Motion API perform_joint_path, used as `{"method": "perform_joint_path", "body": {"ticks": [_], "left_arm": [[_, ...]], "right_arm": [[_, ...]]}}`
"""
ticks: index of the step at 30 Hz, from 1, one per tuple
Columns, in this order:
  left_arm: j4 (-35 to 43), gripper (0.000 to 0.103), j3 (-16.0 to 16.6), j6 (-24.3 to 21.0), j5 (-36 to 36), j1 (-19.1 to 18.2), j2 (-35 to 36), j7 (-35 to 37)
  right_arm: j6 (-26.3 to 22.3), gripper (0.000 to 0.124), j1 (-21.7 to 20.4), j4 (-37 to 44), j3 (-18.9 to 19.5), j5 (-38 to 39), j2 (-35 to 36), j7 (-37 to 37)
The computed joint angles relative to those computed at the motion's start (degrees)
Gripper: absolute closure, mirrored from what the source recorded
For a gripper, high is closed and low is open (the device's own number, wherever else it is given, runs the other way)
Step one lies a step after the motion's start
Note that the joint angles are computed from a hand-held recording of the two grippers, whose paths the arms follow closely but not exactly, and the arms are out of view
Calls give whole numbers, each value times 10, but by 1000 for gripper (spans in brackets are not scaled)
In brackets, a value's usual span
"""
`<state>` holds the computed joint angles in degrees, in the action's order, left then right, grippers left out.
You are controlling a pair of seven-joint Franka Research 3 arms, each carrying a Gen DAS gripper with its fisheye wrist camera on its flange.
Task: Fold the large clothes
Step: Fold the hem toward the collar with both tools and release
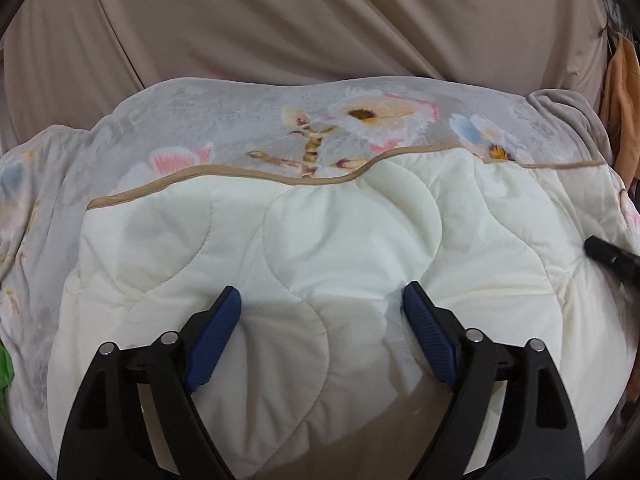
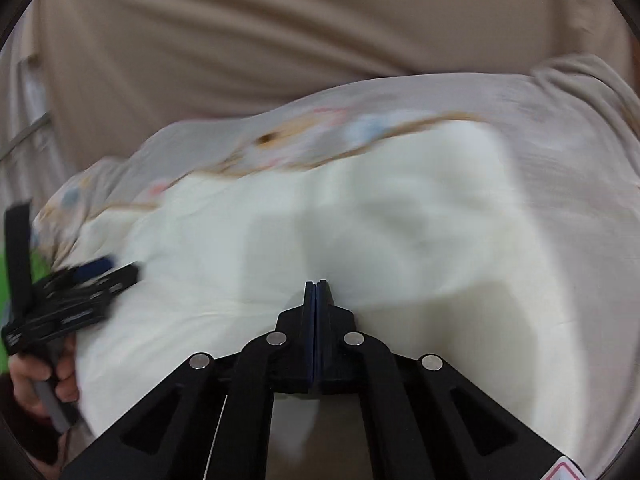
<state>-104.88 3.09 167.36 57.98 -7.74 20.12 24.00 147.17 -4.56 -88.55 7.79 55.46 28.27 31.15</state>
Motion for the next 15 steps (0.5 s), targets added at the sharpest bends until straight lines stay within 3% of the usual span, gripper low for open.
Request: {"method": "perform_joint_path", "body": {"ticks": [4, 9, 12, 14, 15], "left_arm": [[1, 19, 13, -3, 32, -11, 1, -29], [-14, 18, 10, 11, 53, 0, -11, -58], [-39, 18, 28, -4, 107, -3, -47, -133], [-51, 15, 35, 11, 139, 18, -70, -184], [-52, 12, 33, 18, 130, 34, -75, -187]], "right_arm": [[32, 124, -14, 37, -23, -12, 39, 69], [20, 124, -37, 62, -9, -25, 64, 101], [27, 124, -37, 43, -9, -32, 45, 120], [31, 112, -53, 31, 3, -5, 27, 109], [47, 92, -54, 21, 8, 12, 14, 99]]}}
